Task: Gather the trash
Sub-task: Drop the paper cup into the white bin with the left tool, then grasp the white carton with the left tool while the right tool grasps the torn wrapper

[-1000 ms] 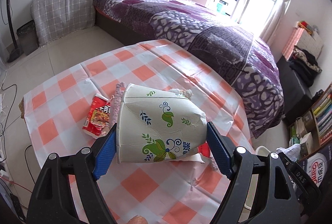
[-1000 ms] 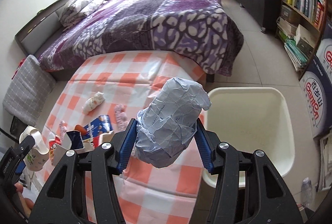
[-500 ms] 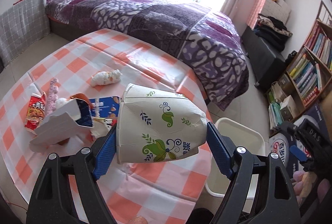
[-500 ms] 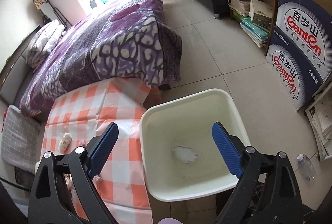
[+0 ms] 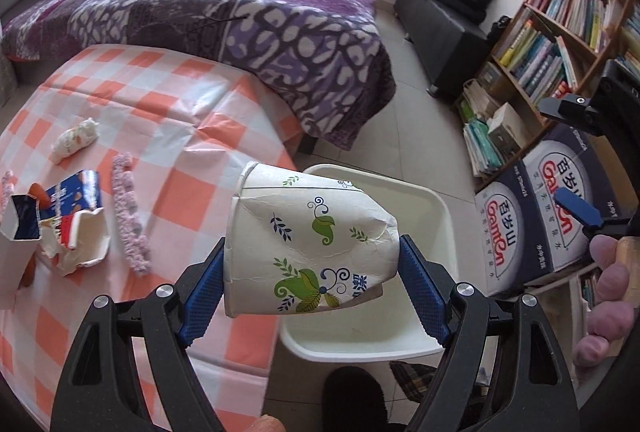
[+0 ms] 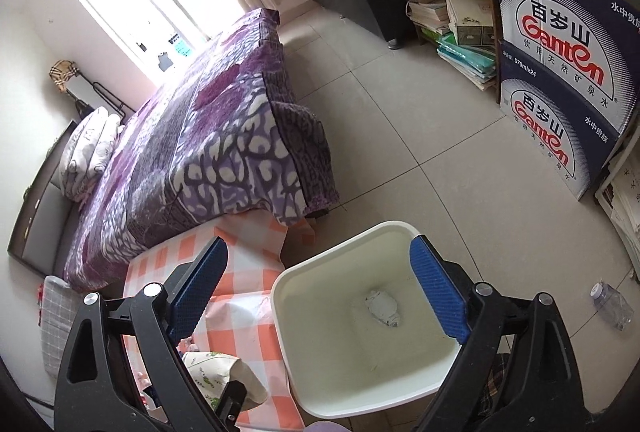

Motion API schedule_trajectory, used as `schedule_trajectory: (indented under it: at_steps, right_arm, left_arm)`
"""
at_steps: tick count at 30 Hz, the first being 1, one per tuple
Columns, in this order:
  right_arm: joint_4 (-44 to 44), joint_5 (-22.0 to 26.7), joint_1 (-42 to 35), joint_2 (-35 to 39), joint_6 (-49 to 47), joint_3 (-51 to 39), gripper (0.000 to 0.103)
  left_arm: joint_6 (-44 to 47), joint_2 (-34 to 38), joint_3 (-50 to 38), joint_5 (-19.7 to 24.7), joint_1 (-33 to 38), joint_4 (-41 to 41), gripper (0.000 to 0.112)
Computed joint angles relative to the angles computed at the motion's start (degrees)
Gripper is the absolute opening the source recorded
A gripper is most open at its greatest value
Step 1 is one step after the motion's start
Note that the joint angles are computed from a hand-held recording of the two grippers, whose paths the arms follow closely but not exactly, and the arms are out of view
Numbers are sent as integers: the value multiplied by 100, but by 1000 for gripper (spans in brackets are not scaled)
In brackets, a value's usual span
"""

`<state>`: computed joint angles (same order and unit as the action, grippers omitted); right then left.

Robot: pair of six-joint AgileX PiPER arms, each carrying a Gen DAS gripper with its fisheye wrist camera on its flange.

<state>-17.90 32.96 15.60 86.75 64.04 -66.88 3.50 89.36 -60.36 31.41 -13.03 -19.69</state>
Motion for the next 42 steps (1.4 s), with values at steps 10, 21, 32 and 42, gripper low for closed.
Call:
schedule_trajectory:
  at_steps: [10,21,32,42]
  right_arm:
    - [-1158,177,320,6,771,-95,93]
    - [-1040,709,1297,830,317,-858,96]
    - [-529,1199,2179,1940,-226,-2018,96]
    - [23,1670,2733,2920,-624,-3151,96]
  left_arm:
    - [69,-185,-79,24,-239,388,93]
    - [-1543,-771,626,-200,512,3193,93]
    - [-1894,-496,1019,-60,1724,5924,93]
    - [-1808,552,1080,-642,2693,7129,93]
